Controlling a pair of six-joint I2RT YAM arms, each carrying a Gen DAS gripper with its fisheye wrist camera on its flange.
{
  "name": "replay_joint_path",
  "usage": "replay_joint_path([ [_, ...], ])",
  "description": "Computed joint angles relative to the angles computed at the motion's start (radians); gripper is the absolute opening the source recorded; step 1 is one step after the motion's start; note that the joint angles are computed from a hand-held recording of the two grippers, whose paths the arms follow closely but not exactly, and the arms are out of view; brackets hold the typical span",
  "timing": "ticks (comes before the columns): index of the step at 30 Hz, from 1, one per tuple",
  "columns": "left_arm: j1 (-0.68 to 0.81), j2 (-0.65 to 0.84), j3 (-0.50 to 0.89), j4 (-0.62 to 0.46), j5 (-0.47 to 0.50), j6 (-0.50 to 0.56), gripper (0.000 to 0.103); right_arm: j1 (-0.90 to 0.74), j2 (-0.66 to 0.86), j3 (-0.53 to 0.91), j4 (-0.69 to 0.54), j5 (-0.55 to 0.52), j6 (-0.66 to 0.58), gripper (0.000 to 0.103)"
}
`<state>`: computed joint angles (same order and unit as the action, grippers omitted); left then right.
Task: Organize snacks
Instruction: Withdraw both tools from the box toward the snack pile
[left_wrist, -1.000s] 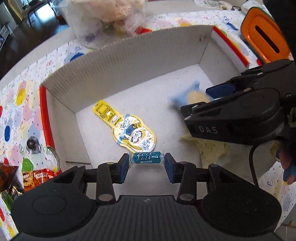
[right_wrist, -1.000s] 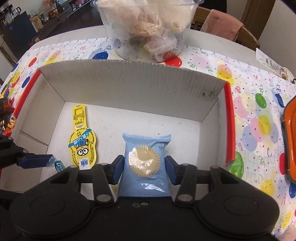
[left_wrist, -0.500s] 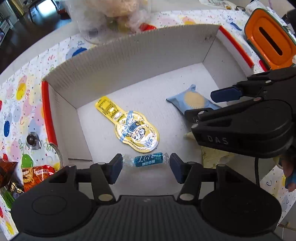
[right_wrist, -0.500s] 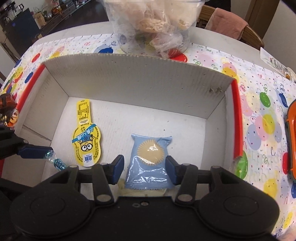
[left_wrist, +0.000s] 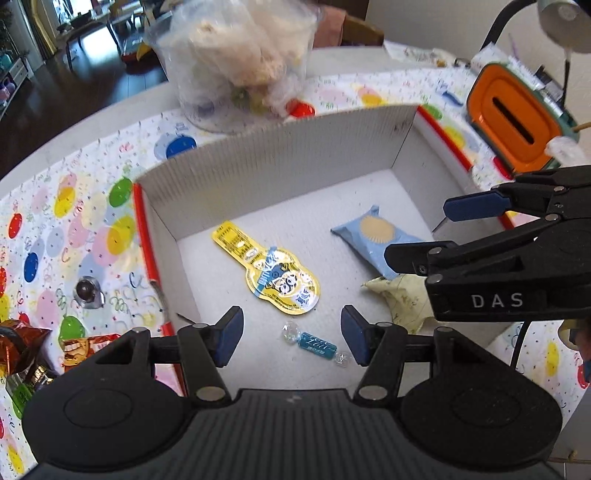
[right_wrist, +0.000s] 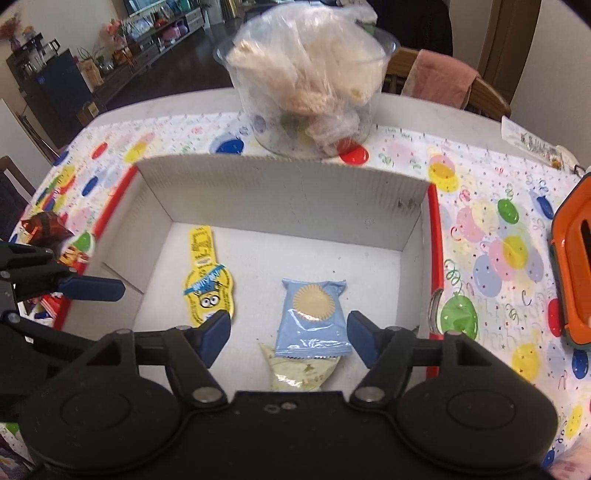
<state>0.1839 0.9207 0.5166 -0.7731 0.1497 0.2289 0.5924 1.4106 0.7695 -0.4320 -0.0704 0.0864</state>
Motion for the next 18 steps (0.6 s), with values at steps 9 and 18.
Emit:
replay_joint_path([
  [9,0.288,-0.19,0.041,-0.174,0.169,0.234,0.058,0.101,-0.139,-0.002,-0.045,0.046,0.08,0.08],
  [18,0.869,-0.125,0.148,-0.405,0.447,0.778,0.067,0.309,-0.227,0.031,-0.075,0.181,0.216,0.09],
])
